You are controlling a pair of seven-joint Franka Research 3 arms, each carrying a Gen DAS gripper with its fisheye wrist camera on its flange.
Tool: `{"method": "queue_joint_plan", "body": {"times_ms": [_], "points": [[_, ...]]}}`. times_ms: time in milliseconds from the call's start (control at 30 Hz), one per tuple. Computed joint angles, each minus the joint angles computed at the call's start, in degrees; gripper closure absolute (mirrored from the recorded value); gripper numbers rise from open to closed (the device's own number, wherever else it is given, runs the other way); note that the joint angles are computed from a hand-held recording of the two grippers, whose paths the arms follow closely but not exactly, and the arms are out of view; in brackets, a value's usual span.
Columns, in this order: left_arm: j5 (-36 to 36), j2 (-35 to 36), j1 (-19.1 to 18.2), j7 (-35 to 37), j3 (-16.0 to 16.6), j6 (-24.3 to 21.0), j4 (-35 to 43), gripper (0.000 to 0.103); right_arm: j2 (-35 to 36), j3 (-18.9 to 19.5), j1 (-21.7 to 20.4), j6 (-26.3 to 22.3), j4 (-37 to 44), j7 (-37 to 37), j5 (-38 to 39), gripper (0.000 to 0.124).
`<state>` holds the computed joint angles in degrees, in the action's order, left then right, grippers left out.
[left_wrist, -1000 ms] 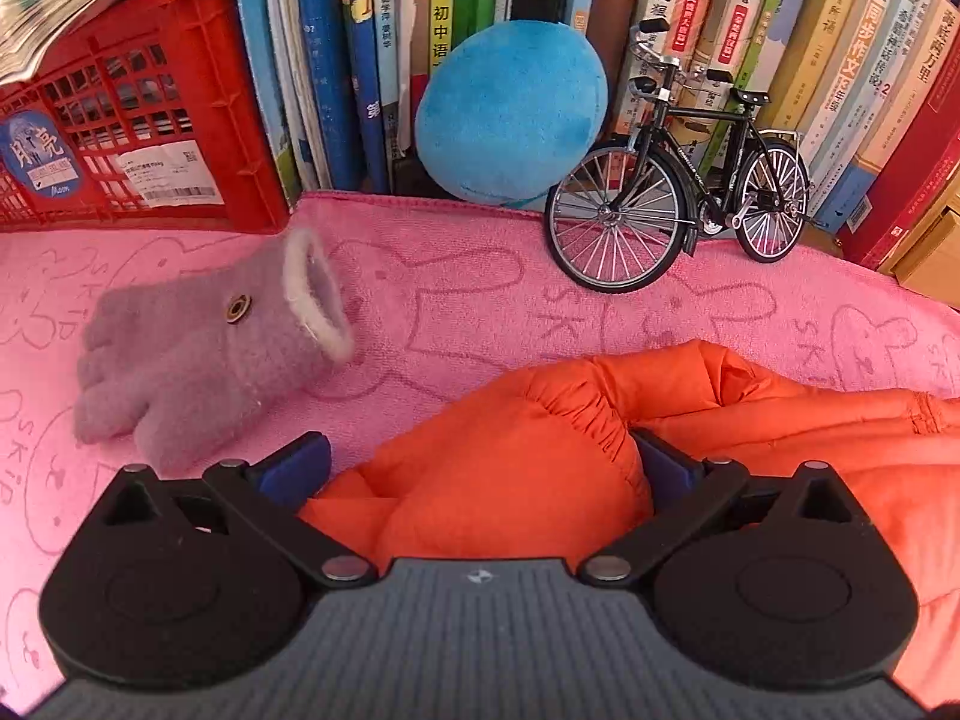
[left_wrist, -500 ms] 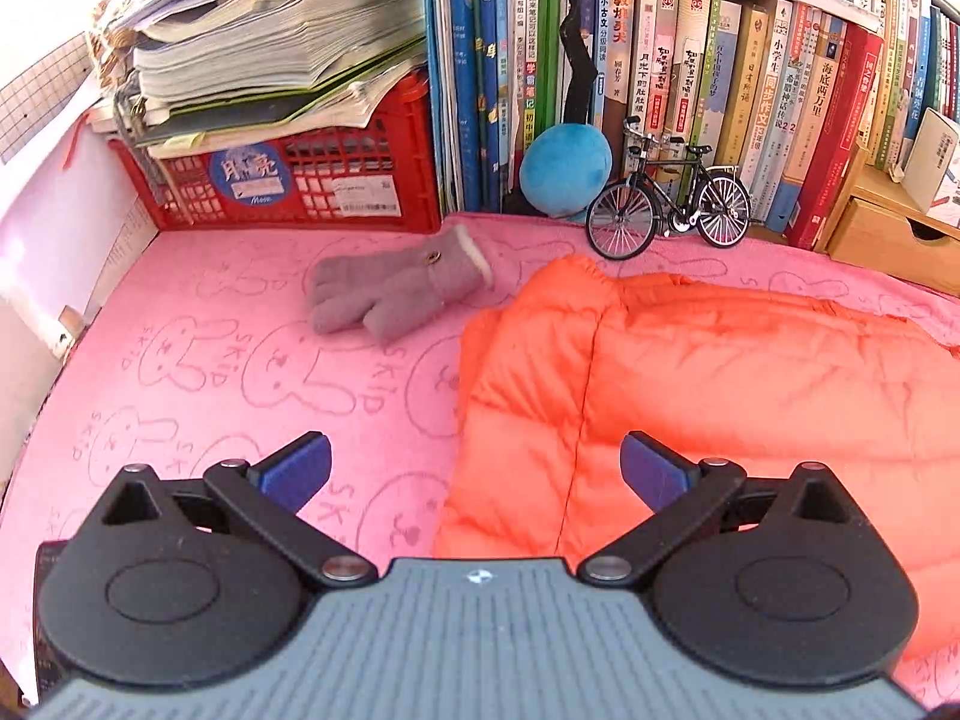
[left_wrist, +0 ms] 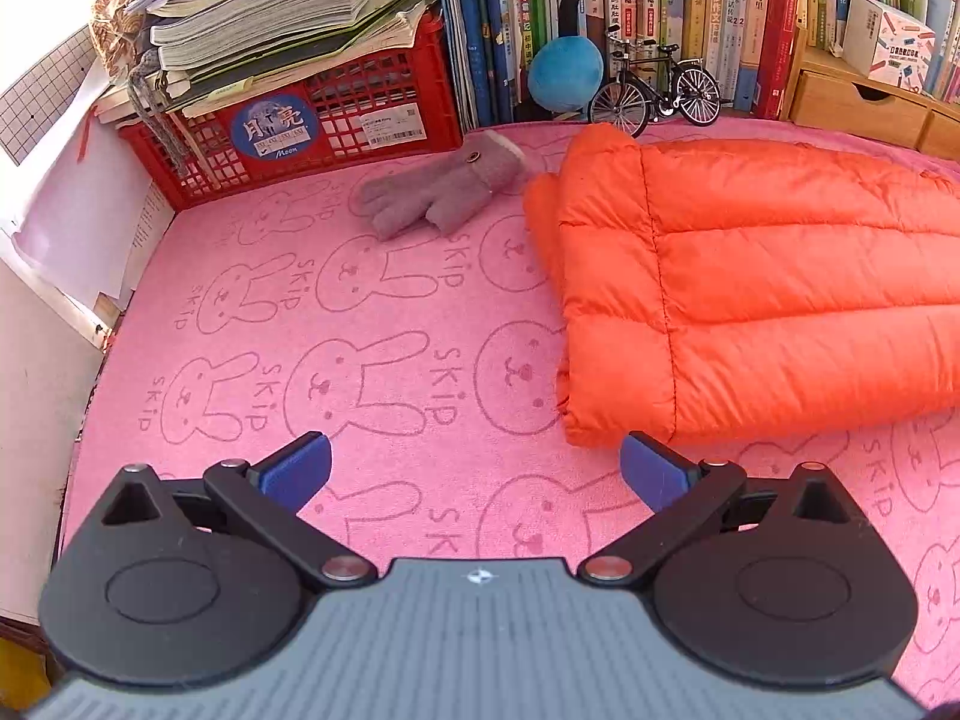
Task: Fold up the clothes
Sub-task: 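Grasp the end of the folded jacket with the right tool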
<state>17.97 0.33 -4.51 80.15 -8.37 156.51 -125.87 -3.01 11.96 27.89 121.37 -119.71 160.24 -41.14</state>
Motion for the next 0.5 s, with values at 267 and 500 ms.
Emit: {"method": "queue_joint_plan", "body": {"times_ms": [267,500], "points": [[5.3,-5.4,-0.7,-8.6,-1.1,-3.8,-4.0,0.000,-4.8,-2.5,-3.5,12.8,-8.3,-17.2,5.7,0.030],[1.9,-6.8,-4.2,-16.0,-3.6,-9.5,-3.2,0.000,-5.1,-5.9,-7.8,26.3,-13.8,-46.2,19.8,0.055]]}}
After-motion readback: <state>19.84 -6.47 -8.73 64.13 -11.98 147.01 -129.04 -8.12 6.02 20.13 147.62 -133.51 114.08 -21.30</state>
